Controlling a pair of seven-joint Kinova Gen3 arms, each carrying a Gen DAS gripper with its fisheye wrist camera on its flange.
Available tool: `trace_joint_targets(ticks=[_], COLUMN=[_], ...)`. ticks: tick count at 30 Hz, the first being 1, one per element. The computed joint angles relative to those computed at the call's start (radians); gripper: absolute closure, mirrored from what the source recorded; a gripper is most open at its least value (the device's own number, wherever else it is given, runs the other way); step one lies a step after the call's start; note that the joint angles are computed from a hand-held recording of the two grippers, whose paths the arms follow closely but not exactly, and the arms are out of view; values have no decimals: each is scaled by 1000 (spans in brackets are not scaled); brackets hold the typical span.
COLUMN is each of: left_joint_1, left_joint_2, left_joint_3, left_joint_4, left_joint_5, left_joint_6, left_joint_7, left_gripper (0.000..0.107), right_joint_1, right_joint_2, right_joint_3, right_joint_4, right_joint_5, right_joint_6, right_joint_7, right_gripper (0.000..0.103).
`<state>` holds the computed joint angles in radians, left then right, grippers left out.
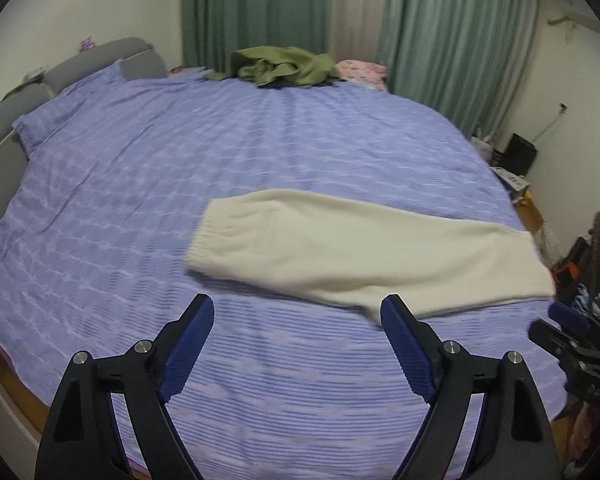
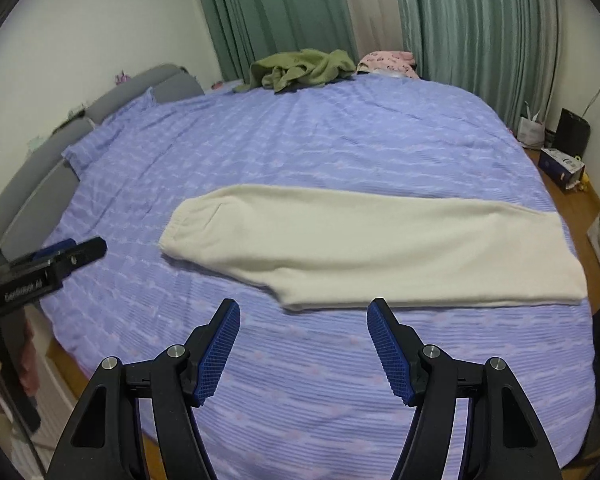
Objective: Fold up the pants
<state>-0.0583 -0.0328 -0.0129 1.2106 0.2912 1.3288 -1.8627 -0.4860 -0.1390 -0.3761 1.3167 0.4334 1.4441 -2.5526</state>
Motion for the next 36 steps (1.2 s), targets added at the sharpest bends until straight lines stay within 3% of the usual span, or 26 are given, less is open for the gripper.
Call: trace_joint_targets(ticks=[3, 9, 14, 20, 25, 31, 33, 36], left_joint_1=[-47, -113, -162, -206, -192, -206, -212, -171], left_joint_2=[45, 137, 279, 435, 510, 566, 588, 592], left_joint_3=[-38, -35, -9, 37, 68, 100, 111, 87], left_joint_4=[15, 47, 12, -35, -73, -66, -81, -134], left_joint_5=[27, 62, 108, 186, 160, 205, 220, 164], left_joint_6=[-34, -96, -78, -86, -103, -139, -136, -141], left_joint_7=[-44, -54, 10, 110, 162, 202, 208, 261], left_gripper=[22, 20, 19, 19, 19, 19, 28, 64], right_joint_1=[-29, -98, -93, -95, -99, -115, -125, -137], right_joint_2=[73, 185, 256, 349, 385, 405, 416, 435], right_joint_3=[-14, 59, 155, 228, 246, 261, 262, 260], right_joint_4=[-27, -34, 5, 23, 29, 20, 7, -23], right_joint_5=[28, 50, -49, -135, -161, -163, -154, -142], right_joint_6=[-2, -58, -153, -179, -191, -165, -148, -126], right_joint_7=[-24, -14, -31, -152, -172, -195, -201, -175], right_gripper=[36, 36, 36, 36, 36, 37, 37, 39])
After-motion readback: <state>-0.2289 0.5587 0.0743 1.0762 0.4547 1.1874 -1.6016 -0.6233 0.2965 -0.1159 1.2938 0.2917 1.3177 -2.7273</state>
